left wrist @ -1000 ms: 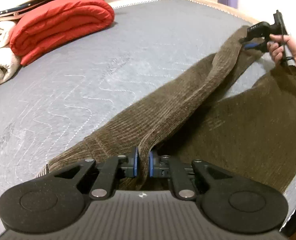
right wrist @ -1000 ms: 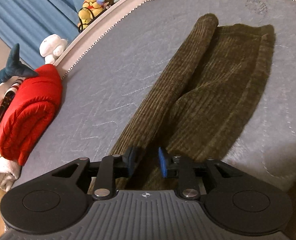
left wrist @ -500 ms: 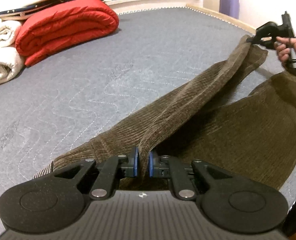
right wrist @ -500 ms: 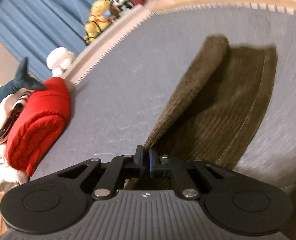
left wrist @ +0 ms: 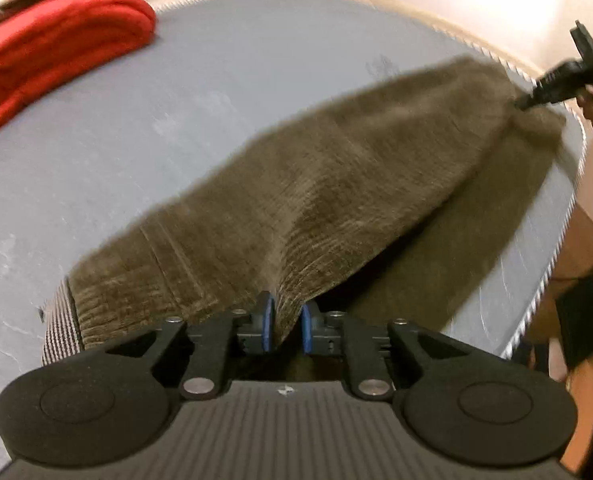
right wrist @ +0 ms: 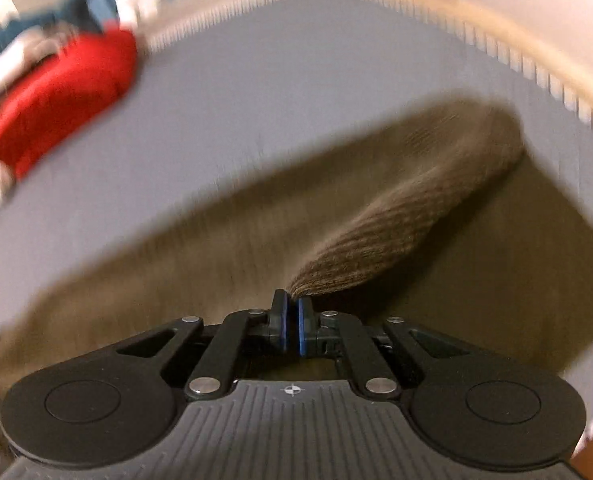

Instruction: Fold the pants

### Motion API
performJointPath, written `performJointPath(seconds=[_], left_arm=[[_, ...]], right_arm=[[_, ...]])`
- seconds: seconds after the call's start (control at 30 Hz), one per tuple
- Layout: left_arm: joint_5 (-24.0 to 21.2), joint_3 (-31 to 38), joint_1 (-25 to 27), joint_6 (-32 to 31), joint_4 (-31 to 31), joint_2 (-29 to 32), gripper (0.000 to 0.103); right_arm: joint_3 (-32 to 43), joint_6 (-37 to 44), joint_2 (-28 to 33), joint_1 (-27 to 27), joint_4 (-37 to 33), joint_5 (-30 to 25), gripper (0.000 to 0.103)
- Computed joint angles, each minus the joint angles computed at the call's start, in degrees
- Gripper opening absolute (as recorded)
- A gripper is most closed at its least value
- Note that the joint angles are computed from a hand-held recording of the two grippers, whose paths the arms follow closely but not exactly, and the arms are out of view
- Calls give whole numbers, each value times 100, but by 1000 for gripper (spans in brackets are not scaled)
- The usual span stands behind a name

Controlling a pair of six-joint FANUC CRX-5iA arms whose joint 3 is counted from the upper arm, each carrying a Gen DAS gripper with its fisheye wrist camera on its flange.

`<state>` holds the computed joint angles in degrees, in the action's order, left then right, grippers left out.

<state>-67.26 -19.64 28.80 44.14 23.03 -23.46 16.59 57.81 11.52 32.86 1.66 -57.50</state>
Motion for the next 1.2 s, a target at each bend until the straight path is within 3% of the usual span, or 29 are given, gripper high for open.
performJointPath(seconds=[0.1,0.17,0.27,0.3,0.37,0.43,0.5,0.73,0.93,1.1,1.2], left_arm=[[-25,-209,407,-136,902,-78,24],[29,-418,764,-169,1660,-188,49],[410,-527,1008,455,1962,-295,52],[526,-456,1053,945,1747,-273,52],[598,-215,1038,1816,1085,-169,51],[558,48,991,2545,400,-44,50],[613,134,978,2882,121,-18,50],[613,110,1273,3130,109,-62,46],[456,277,1347,3442,-273,106,42],[389,571,1070,3914,-903,261,48],[308,676,970,4013,-1113,342,55]], right_arm=[[-314,-413,-181,-294,-268,259,9],[-545,-923,-367,-507,-204,770,12],[-1068,-2119,-623,-700,621,1706,29],[-1237,-2716,-636,-758,1091,1923,32],[-1293,-3295,-554,-918,1331,1966,32],[-1132,-3385,-377,-1105,936,1883,33],[-880,-3174,-143,-1222,500,1680,33],[-388,-3273,456,-1218,394,1570,32],[-447,-3855,671,-870,1491,1576,26],[-658,-4012,699,-809,2028,2323,17],[-813,-3188,631,-838,1696,3199,18]])
